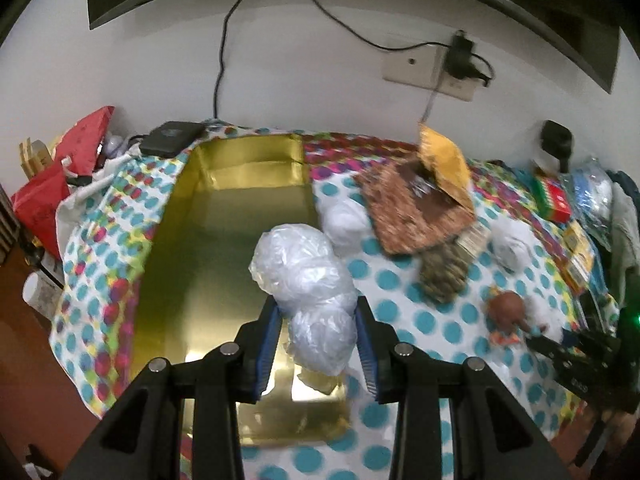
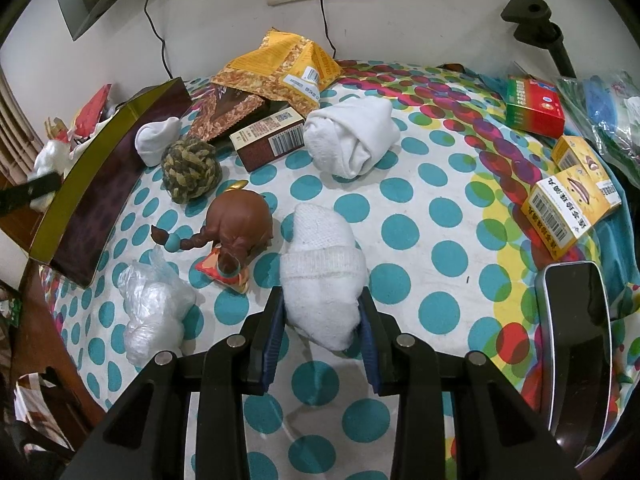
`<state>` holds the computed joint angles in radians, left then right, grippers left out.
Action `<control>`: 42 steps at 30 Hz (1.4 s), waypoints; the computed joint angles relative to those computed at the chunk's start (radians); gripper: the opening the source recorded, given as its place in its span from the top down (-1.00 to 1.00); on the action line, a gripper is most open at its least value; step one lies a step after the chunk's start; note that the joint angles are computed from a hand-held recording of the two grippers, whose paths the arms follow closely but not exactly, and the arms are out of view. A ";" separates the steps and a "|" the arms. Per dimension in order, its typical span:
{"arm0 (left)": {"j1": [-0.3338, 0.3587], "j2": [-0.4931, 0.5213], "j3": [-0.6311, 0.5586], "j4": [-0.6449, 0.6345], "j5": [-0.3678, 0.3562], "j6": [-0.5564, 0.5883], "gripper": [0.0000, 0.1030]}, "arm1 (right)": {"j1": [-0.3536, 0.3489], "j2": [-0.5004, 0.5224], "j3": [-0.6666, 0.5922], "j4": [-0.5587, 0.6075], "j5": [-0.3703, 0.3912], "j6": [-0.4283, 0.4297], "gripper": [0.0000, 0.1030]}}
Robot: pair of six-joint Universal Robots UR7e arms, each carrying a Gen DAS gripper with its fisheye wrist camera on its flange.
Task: Organize objects
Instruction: 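Carry the plastic bundle into the gold tray with the left gripper and release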
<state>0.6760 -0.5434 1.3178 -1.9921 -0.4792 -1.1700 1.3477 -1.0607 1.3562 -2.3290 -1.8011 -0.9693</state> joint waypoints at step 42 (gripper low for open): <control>0.312 0.098 -0.376 0.086 -0.077 0.220 0.24 | 0.004 0.001 0.014 -0.030 -0.019 0.013 0.35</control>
